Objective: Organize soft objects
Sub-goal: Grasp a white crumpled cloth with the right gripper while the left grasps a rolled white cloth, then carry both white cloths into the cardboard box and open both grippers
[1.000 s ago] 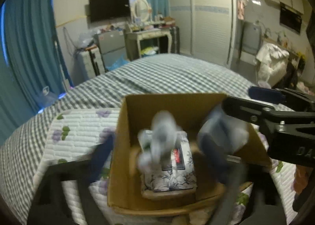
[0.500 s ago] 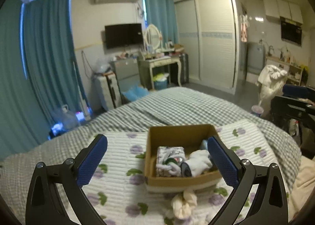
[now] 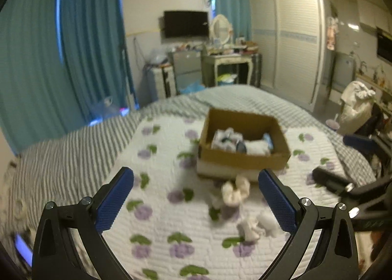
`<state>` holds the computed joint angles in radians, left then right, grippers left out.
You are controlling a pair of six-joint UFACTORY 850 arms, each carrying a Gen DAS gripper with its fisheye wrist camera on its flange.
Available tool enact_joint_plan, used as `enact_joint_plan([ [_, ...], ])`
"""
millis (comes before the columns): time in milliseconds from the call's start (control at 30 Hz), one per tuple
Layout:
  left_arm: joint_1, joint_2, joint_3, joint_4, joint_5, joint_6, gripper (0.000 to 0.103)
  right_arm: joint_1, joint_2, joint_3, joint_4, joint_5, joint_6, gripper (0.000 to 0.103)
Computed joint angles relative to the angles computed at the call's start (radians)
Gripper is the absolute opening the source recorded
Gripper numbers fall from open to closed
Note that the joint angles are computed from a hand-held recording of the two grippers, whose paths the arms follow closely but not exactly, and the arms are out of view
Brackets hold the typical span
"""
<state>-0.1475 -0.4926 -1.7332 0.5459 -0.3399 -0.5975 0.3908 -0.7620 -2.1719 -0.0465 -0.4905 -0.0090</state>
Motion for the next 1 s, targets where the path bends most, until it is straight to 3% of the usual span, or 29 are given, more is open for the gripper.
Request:
enact_joint_plan([
  [67,-0.006,-0.006,0.032,-0.003,0.004,-0.020,0.103,-0.002,-0.030,-0.001,0.021,-0.017,-0.030,0.098],
  [167,-0.011,-0.029,0.063,-0.020,0.003,-0.041,0.103,-0.020,-0.079,-0.009,0.114,-0.049,-0.131,0.086],
  [233,-0.018,-0.046,0.077,0.011,-0.004,-0.076,0.103,-0.038,-0.146,-0.088,0.211,-0.142,-0.234,0.073],
  [500,-0.033,-0.126,0.068,-0.088,-0.052,0.009,0.103,-0.066,-0.341,-0.299,0.310,-0.357,-0.327,0.064],
  [567,-0.036,-0.138,0.060,-0.115,-0.061,0.034,0.102,-0.065,-0.384,-0.344,0.318,-0.392,-0.346,0.056],
  [633,-0.036,-0.149,0.052,-0.153,-0.065,0.070,0.102,-0.068,-0.444,-0.436,0.343,-0.459,-0.358,0.027],
  [667,-0.037,-0.156,0.045,-0.169,-0.075,0.086,0.102,-0.069,-0.459,-0.454,0.359,-0.476,-0.369,0.027],
  [800,-0.043,-0.167,0.029,-0.232,-0.097,0.156,0.102,-0.072,-0.384,-0.326,0.359,-0.386,-0.399,0.026],
  [1000,-0.060,-0.184,0.003,-0.339,-0.086,0.266,0.101,-0.086,-0.320,-0.259,0.337,-0.294,-0.348,0.026],
])
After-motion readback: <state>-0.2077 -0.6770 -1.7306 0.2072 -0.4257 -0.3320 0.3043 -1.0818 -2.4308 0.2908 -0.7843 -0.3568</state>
